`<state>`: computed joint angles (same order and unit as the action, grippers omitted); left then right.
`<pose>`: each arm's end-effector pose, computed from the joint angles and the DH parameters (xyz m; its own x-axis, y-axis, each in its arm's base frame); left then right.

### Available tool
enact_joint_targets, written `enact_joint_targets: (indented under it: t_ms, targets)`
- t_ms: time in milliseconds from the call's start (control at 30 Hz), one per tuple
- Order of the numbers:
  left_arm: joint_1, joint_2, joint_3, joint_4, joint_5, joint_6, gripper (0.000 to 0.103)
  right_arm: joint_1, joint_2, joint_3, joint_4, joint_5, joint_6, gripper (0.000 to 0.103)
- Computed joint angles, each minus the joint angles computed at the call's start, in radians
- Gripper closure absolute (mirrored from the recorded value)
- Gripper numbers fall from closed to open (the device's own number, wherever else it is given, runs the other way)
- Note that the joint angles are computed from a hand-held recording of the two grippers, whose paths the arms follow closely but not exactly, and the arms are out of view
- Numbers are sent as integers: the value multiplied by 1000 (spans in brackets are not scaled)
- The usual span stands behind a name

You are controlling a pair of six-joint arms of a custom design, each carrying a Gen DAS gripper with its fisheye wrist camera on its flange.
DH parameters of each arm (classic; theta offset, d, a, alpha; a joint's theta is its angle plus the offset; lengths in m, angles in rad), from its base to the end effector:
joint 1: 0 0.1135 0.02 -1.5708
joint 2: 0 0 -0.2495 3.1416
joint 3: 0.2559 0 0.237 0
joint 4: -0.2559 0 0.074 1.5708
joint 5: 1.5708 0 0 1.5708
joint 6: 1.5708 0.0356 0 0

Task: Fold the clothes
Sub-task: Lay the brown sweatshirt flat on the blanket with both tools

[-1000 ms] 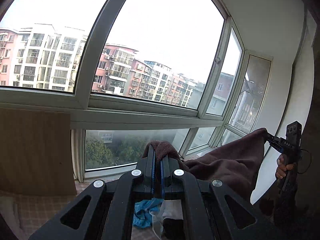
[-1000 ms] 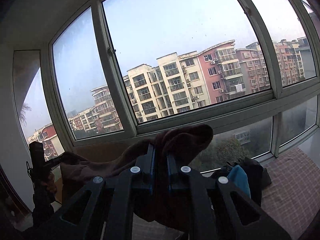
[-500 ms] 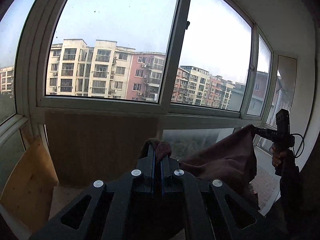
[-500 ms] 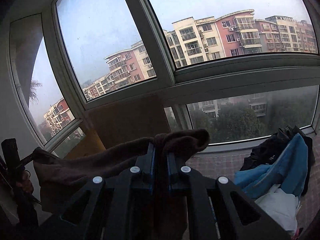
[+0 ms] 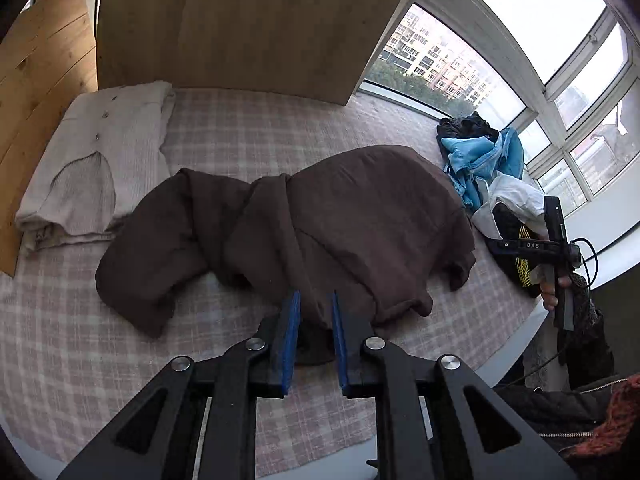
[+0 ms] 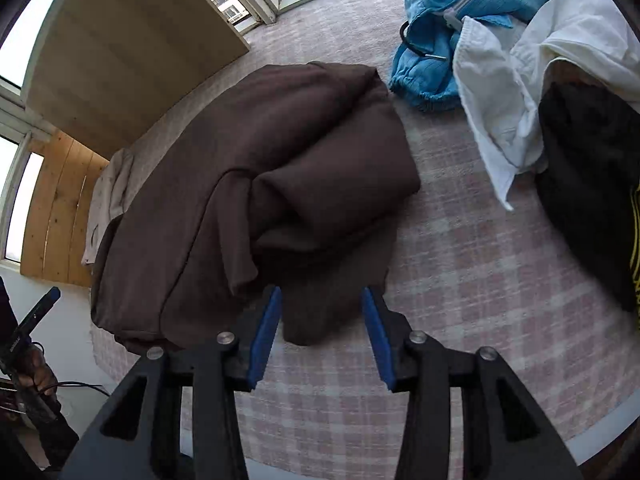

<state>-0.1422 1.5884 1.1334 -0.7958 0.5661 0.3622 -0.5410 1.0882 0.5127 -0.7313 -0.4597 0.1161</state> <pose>0.2838 -0.0599 0.2173 -0.7771 0.4134 -0.4746 0.6010 0.7112 -0.3646 0.1426 -0.0672 0.1578 -0.7799 0.5897 -0.2096 0.4557 0.7647 0.4557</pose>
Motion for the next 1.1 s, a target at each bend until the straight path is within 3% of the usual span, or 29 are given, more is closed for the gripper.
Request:
enact_joint_targets:
  t_ms: [33, 100, 200, 300, 333, 400, 500, 633, 767, 900, 967, 1000, 1100]
  targets:
    - [-23, 28, 43, 12, 1, 3, 62, 84, -20, -29, 29, -30, 81, 61]
    - [-69, 74, 110, 26, -12, 12, 60, 278, -39, -60, 105, -51, 237, 61]
    - [-85, 105, 166, 14, -28, 38, 61, 600, -36, -54, 222, 61, 476, 61]
    - [-60, 117, 173, 12, -16, 53, 61, 891, 62, 61, 225, 295, 527, 61]
    - [-42, 111, 164, 6, -9, 60, 61, 929, 92, 88, 227, 296, 545, 61]
    - [-4, 98, 146, -6, 2, 75, 61, 923, 149, 95, 294, 204, 599, 61]
    - [50, 48, 88, 0, 12, 109, 61, 925, 224, 123, 313, 186, 747, 61]
    - [108, -2, 18, 9, 47, 138, 61, 892, 257, 67, 449, 110, 976, 61]
    - [143, -41, -33, 21, 57, 161, 61, 847, 335, 69, 503, 39, 1097, 61]
    - [171, -52, -54, 18, 74, 176, 61, 894, 386, 138, 454, 128, 1100, 60]
    - [175, -53, -61, 21, 72, 178, 61, 934, 423, 172, 445, 192, 1022, 63]
    - [176, -53, -65, 23, 70, 179, 61, 952, 433, 183, 441, 221, 985, 81]
    - [173, -58, -71, 23, 67, 186, 61, 976, 269, 120, 405, 265, 898, 95]
